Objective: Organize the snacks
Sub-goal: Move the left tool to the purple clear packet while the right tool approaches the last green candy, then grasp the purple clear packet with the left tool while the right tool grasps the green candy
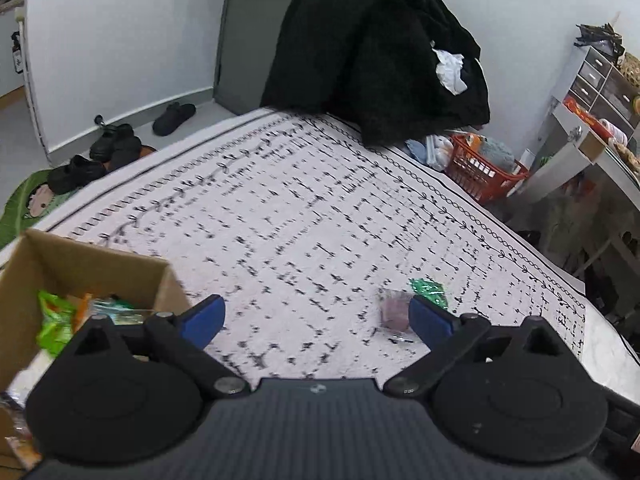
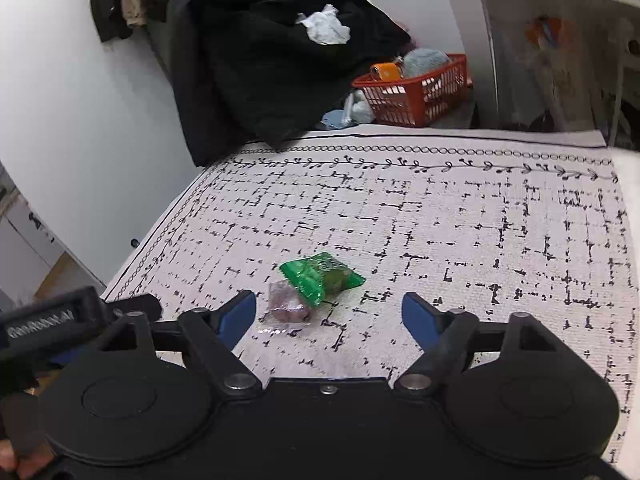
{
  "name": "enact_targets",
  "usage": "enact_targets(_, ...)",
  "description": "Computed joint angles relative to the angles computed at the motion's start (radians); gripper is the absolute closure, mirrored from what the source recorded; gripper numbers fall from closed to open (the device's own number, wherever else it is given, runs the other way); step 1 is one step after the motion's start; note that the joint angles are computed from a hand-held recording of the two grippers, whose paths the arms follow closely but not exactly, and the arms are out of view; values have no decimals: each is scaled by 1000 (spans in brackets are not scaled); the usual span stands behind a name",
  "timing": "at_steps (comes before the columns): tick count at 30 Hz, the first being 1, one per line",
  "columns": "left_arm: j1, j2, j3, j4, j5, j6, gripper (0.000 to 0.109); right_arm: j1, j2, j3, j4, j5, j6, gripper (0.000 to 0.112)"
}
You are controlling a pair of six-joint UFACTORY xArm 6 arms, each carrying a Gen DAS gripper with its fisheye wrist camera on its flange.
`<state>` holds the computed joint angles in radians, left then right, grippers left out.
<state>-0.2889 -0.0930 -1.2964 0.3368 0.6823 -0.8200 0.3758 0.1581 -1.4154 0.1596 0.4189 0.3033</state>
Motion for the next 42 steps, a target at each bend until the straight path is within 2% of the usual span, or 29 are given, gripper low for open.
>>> enact_targets(2,-5,30,-16,-11,-9,-4,18,-8,15,-10,37,2,-15,43)
enact_targets(6,-14,86,-44,-22,-37,0,22,-16,31,-11,83,-19,-24,44)
enact_targets(14,-29,218,-135,-75,-46,46,41,-34,114,-86,205,-15,-136,48)
enact_targets(24,-37,330,-212,-140,-76,94,48,-59,167,-134,311,-1,-192,48)
enact_targets(31,-42,379,-240,-172,-86,120,53,-56,219,-191,327,13,-208,48)
enact_targets(34,-38,373,-223,-179,-115,125,74,-47,240,-218,300,30,-202,48)
enact_targets(35,-35,368,-218,-179,-116,113,76,-44,248,-229,291,31,-205,48)
enact_targets(42,-15,331,-187,-136,-93,42,77,-31,309,-302,215,53,-159,47)
